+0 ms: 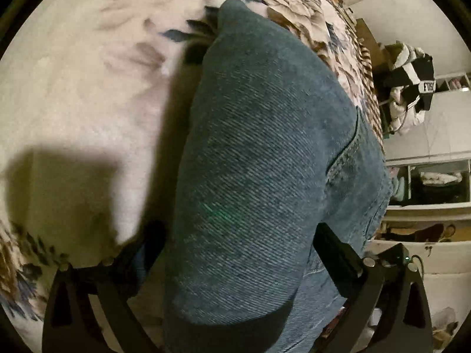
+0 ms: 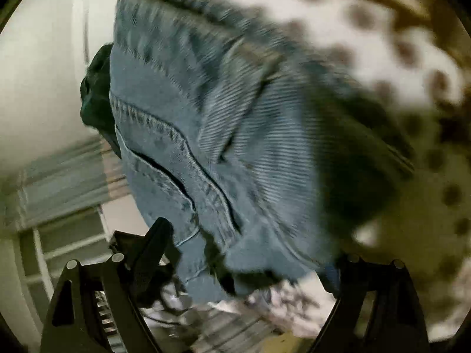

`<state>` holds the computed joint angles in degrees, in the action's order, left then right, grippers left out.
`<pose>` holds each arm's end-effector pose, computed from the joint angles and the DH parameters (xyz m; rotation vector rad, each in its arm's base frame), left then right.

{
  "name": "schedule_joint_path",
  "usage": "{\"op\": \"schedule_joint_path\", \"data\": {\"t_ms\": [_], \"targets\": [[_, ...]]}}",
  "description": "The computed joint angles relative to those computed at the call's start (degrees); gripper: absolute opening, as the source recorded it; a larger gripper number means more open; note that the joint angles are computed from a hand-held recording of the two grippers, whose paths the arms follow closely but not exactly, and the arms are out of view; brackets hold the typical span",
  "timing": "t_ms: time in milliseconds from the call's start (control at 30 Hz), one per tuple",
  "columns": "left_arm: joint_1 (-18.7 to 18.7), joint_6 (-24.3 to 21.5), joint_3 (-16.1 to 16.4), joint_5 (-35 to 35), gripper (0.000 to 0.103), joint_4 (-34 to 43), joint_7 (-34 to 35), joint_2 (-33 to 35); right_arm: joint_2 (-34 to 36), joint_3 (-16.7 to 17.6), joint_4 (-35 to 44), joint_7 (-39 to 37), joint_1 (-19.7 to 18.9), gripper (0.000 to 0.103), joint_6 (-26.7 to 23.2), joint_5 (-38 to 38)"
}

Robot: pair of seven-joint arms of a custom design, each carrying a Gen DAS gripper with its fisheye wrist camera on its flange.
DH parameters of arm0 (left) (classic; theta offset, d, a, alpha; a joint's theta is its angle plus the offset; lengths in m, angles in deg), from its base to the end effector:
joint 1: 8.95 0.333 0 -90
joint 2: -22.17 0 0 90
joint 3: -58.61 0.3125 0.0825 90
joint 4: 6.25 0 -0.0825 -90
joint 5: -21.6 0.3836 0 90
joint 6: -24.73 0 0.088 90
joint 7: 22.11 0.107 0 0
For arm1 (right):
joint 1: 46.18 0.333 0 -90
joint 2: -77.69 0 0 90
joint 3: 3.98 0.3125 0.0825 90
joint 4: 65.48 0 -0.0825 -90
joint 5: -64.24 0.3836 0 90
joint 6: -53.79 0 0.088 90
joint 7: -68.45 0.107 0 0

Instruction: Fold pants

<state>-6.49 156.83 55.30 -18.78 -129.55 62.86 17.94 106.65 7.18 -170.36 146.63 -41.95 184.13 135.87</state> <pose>0.5466 -0.0218 0.4562 2.3755 -1.4145 0.7707 0.6243 0.1864 0.2680 -1.2271 1.9882 0.9789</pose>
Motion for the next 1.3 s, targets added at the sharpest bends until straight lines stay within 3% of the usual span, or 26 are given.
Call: {"op": "schedule_joint_path", "data": {"t_ms": [133,267,367,467,533,567,633,733,867,1033,1167,1300], "targets": [[0.1,-0.3,0.2,-0.8,0.103,-0.1,1.0,-0.1,0.7,1.2,-0.2,-2.9,0.4,0.093,3.4,3.9],[0.1,0.6,0.3,-3.2,0.103,-0.6,1.5,-0.1,-0.4,3.1,-0.3,-12.8,-1.5,0.090,0.4,14.4],[0.1,0.7,0.3,-3.4,0.103,-1.2,2.0,-0.5,0.7,-1.6,3.3,-5.6,4.9,0.089,3.6,-2.1],[0.1,0.8,0.3,-3.8,0.103,-0.8,1.6,-0.1,2.4,0.8,3.1,-4.2,3.4,0.079,5.4,-1.4],[0.1,0.7,0.3,-4.3,0.103,-0.6,1.7,0.1,2.0,1.4,2.6,-3.2,3.4,0.059,6.6,-1.4],[0.0,1.2,0.3,-5.5,0.102,-0.9,2.6,-0.2,1.5,1.7,1.9,-3.4,3.4,0.055,7.6,-1.1],[-0.3,2.7,0.3,-8.7,0.086,-1.7,5.5,-1.1,0.4,2.3,0.8,-3.7,3.6,0.042,9.0,-0.3],[-0.7,3.5,0.7,-9.7,0.056,-3.2,7.4,-3.1,-1.2,1.8,0.6,-2.0,5.4,0.035,11.3,-3.3],[-1.3,5.0,1.2,-10.8,0.040,-5.3,7.7,-6.6,-1.6,1.5,2.6,1.3,6.5,0.030,11.0,-7.6],[-2.3,4.9,2.5,-10.8,0.030,-4.3,7.5,-9.9,-3.8,1.8,5.4,2.3,5.8,0.028,7.8,-10.0],[-2.7,3.5,3.8,-9.6,0.029,-1.4,8.2,-11.0,-4.9,0.8,8.2,2.2,5.4,0.028,5.1,-12.1],[-1.3,0.1,5.5,-9.1,0.029,3.3,9.7,-7.0,-2.3,0.2,14.6,6.5,6.1,0.028,2.5,-16.0]]}}
